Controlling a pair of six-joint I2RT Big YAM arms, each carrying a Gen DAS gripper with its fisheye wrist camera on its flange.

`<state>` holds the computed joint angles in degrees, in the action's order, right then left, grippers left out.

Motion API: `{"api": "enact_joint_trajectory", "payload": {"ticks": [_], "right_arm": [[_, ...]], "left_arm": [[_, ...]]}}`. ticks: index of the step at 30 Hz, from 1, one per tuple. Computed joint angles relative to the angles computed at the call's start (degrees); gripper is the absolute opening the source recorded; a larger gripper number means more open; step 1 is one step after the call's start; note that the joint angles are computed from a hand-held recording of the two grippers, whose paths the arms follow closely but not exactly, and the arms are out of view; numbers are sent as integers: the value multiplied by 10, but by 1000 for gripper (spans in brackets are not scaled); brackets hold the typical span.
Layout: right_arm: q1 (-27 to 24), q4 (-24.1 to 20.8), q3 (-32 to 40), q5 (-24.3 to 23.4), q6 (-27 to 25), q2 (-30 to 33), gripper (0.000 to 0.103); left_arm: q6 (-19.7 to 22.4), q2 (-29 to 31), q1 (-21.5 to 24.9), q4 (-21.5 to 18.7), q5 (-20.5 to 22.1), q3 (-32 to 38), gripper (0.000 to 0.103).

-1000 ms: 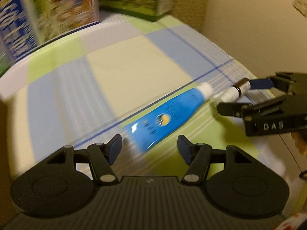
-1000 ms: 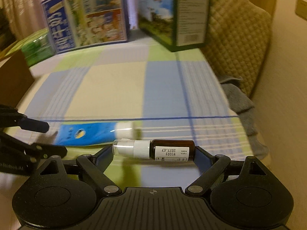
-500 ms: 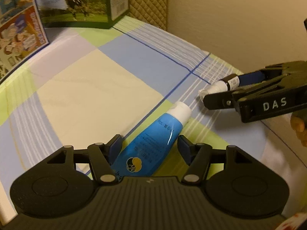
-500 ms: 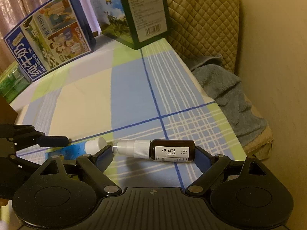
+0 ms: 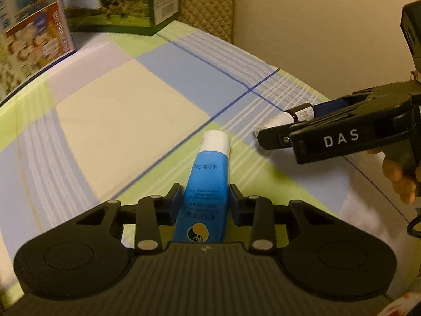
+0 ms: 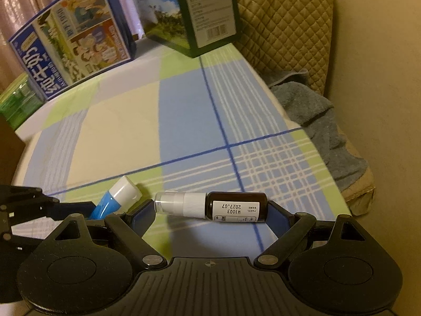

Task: Organize rigid objects
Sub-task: 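Grasp the brown spray bottle with the right tool while the left tool grasps the blue tube, then carry the blue tube and spray bottle over the shoebox with both tools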

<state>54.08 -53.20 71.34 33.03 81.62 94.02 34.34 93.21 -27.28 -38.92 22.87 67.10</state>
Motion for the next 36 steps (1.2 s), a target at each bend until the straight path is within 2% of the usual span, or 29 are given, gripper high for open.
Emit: {"api": "enact_joint_trajectory", "payload": {"ticks": [7,20,27,30,36], "right_arm": [[21,11,16,-6,-24,10,86],[59,40,76,-26,-102,52,86],[76,47,100,-39,-131,71,86],[82,47,106,-46,-135,77,86],[94,36,117,-39,-133,83,86]], "left_arm": [[-43,-62,25,23,-44,-69,32],[-99,-156,128,15,-98,-149,33],[-96,-217,169,-11,-99,-194,33],[-92,-223,181,-20,-89,-196,34],[-63,-221,178,-8,-84,-201,34]]}}
